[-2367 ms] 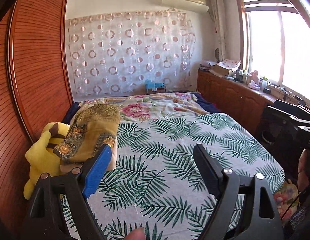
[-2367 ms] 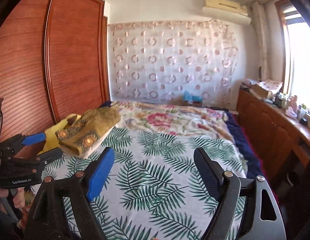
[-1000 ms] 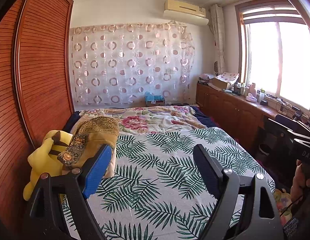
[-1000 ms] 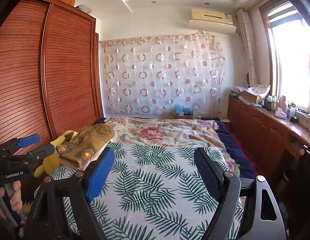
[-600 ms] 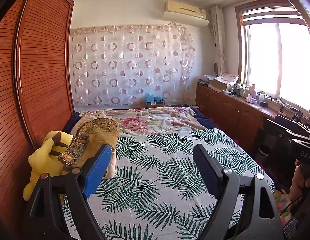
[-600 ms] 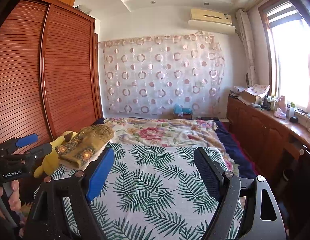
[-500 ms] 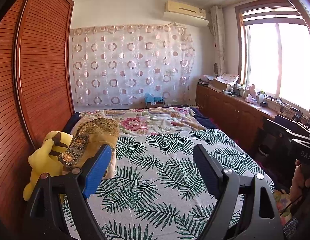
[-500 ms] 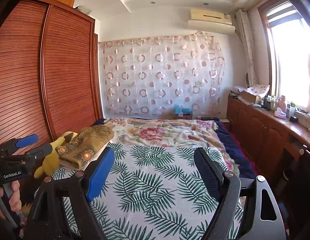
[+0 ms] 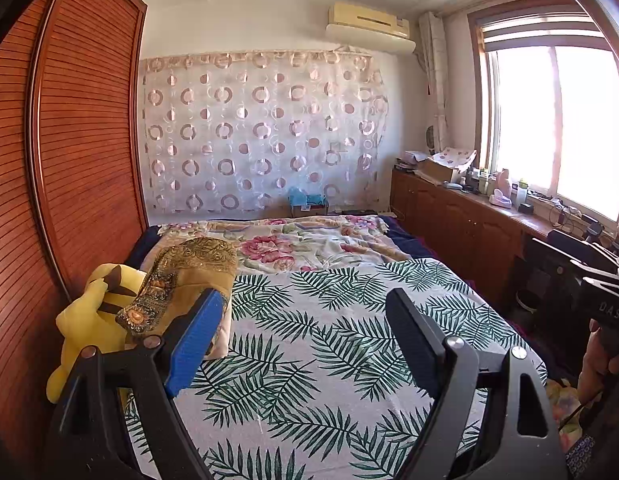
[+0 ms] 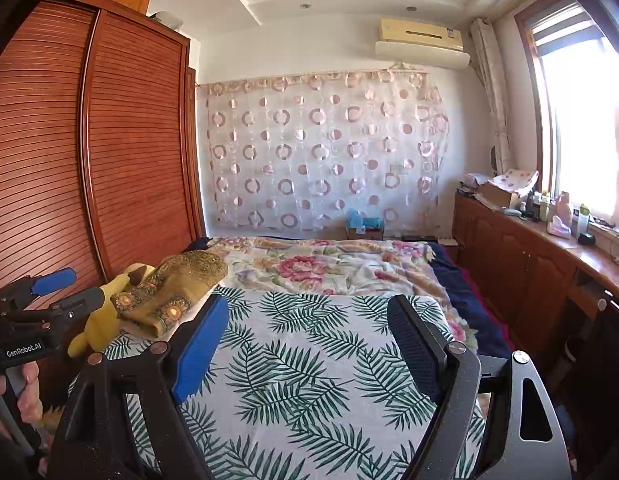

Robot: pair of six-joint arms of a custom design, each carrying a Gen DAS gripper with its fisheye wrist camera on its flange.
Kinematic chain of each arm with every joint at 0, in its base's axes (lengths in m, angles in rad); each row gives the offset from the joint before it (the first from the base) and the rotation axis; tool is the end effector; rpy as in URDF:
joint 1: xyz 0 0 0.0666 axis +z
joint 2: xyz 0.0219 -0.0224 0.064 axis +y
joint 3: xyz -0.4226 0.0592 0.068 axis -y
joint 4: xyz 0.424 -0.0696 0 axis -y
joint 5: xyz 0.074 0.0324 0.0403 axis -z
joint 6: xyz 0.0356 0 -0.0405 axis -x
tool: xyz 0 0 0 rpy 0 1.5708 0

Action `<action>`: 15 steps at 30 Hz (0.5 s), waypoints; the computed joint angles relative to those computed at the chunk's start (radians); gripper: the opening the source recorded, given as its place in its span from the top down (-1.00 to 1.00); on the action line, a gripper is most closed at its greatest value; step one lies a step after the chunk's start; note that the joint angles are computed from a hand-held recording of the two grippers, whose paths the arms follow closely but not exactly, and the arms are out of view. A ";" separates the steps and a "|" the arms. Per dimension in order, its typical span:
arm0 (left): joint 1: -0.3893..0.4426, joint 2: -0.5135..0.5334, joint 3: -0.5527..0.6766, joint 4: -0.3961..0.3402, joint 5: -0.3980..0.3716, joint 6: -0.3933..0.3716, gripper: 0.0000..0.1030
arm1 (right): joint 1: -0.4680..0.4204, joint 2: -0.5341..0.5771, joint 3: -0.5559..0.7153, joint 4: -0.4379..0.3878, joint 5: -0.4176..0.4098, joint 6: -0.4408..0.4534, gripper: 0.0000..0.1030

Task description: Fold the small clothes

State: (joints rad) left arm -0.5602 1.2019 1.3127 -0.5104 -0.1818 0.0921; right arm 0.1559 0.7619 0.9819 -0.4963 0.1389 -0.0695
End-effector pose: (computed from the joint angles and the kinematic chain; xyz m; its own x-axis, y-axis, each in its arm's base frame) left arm 0.3884 -0.2365 0.5536 -0.3633 0.1211 -0.9238 0.3496 0.9368 -0.0147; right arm 0.2793 0.0385 0.5341 -0.2704 0.0271 -0.9624 -0.0034 0.9996 0.0291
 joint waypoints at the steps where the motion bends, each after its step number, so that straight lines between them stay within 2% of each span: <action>1: 0.000 0.000 0.000 -0.001 0.000 0.000 -0.63 | 0.000 0.001 0.001 0.001 0.000 0.000 -0.62; 15: -0.001 -0.001 -0.002 0.002 -0.002 0.001 -0.63 | -0.011 -0.002 -0.005 0.010 -0.012 0.005 -0.62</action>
